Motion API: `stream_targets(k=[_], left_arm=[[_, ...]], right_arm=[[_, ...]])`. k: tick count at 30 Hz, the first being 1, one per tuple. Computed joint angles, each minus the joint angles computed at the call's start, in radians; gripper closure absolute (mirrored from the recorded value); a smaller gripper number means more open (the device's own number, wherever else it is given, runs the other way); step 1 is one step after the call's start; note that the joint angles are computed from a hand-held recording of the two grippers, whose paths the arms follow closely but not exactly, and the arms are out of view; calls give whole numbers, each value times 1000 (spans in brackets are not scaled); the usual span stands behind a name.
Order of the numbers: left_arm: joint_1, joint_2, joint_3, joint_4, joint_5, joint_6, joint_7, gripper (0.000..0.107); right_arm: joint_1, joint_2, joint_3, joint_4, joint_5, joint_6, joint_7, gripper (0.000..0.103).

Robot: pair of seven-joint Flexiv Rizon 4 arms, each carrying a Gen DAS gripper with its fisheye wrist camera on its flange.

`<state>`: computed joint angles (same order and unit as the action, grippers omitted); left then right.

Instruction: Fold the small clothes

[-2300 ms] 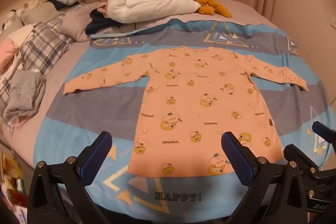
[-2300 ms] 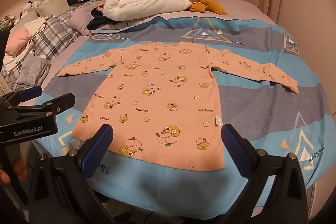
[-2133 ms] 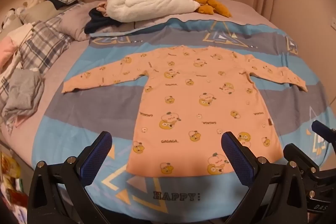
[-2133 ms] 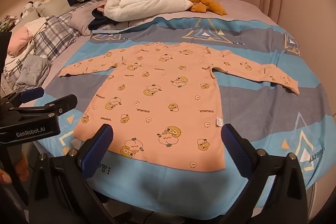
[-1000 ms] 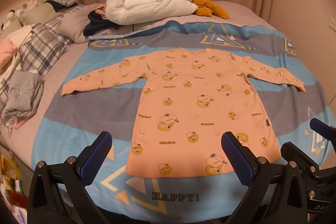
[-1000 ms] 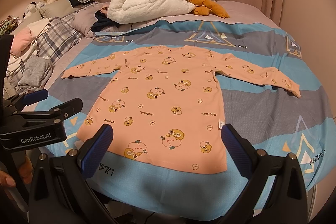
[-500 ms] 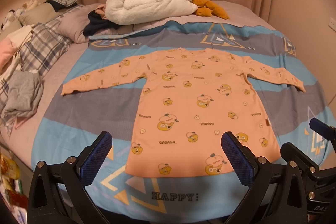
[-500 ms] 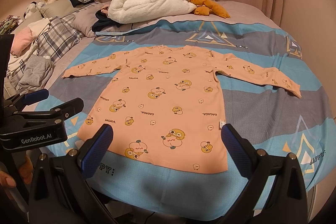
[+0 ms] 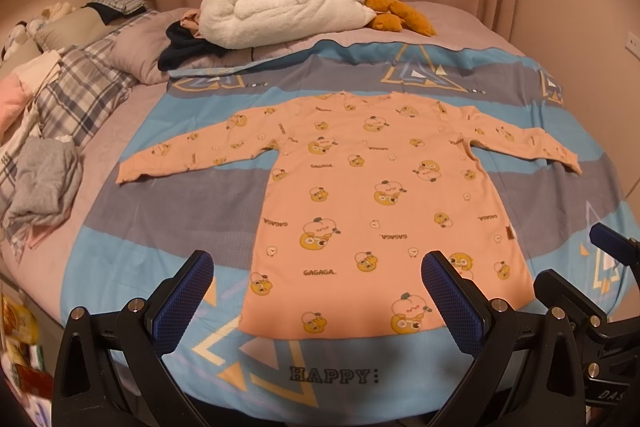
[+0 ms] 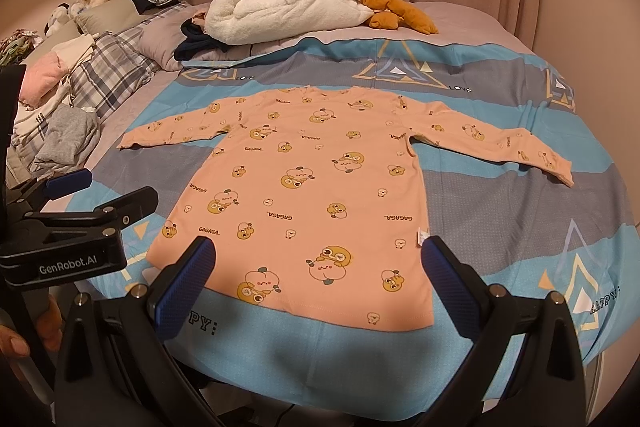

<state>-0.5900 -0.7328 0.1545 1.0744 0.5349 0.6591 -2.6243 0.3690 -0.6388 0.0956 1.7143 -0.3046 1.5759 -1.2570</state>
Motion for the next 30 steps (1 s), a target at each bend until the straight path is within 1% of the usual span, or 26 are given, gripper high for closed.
stream_targets(k=[13,16,27,29,30], left_arm=[[-1,-1,-1,-3,1,-4,-1,4],[-1,-1,0,-3,2,-4,-1,4],[0,-3,-1,-3,3,-4,3,4],[6,-7,-5,0,0,9,7,4],[17,-15,-12,1,-12,24,13,4]], right_arm=[[5,3,-2,-2,2,-6,0,0],[-6,-4,5,-2,3,1,-7,0],[-1,-3,1,0,4,2,-3,0],[12,-8,-5,-11,6,-6,10,0],[-2,-17,17,-22,12,-9,7,0]])
